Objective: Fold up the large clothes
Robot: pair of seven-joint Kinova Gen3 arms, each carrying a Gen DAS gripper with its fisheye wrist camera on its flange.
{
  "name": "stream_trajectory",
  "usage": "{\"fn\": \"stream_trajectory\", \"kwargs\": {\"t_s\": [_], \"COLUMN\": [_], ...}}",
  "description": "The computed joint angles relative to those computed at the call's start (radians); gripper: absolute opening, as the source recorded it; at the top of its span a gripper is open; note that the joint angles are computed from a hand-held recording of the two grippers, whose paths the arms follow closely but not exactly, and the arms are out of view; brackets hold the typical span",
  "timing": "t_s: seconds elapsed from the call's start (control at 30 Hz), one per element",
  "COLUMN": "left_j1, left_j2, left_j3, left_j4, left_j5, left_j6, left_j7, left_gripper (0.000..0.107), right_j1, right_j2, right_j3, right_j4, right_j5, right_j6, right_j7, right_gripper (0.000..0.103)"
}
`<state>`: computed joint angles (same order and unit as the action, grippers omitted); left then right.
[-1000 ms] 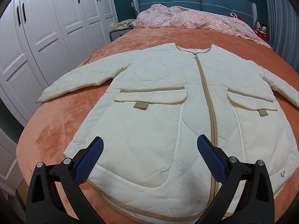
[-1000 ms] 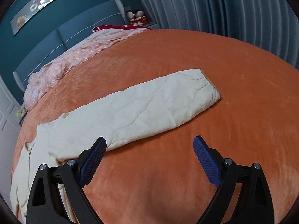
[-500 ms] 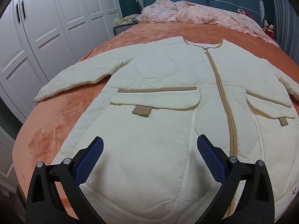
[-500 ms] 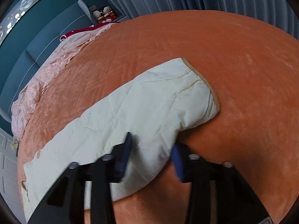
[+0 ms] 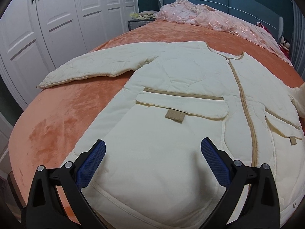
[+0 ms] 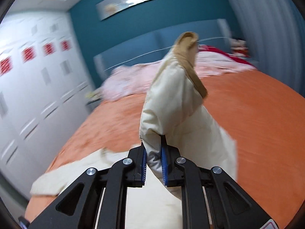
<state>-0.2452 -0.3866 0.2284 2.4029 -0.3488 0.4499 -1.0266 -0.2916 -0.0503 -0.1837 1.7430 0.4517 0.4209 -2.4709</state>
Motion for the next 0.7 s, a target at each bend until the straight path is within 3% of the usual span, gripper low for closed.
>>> {"fn": "stream_trajectory", "kwargs": {"t_s": [0.13,0.23,0.3,0.37,0.5,0.63,0.7], "left_j1": [0.022,0.026,0.011,0.056,0.17,0.314,0.406], "left_j2": [-0.013,-0.02,-0.02,-0.011,0.01,0.07,0.126], "left_j3": [-0.082,-0.143,-0.178,-0.268,-0.452,-0.591,-0.666], "left_j4": [0.007,0.014,0.016,0.01,-0.017,-0.077,-0.13], "left_j5": [0.018,0.043,0.093,0.152,0.298,0.46,0.542], "left_j6": [0.011,0.006,-0.002,-0.002,-0.006,-0.018,0.004], "left_j7": [-0.063,-0.125,-0.201,-0.282,-0.445,-0.572,-0.58], "left_gripper": [0.098,0.098,0.098,0.098,0.098,0.098,0.098], "right_j1": [-0.149,-0.197,-0.27,-0.362,-0.397,-0.426,-0.405], "right_j2": [0.163,0.286,0.35,0.407,0.352,0.222,0.164], "right_j3": [-0.069,-0.118,-0.1,-0.054,-0.052,0.034,0.061], "right_j4": [-0.153,-0.242,-0.307,-0.346,-0.22,-0.035,0.058], "right_j5": [0.005,-0.081,-0.104,-0.109,-0.126,-0.108,-0.097], "right_j6": [0.035,0.044,0.103,0.132,0.02,-0.069,-0.082], "right_j7": [0.068,0.144,0.187,0.223,0.191,0.033,-0.047], "right_gripper": [0.013,0.013,0.019,0.028,0.057,0.06,0.06]}}
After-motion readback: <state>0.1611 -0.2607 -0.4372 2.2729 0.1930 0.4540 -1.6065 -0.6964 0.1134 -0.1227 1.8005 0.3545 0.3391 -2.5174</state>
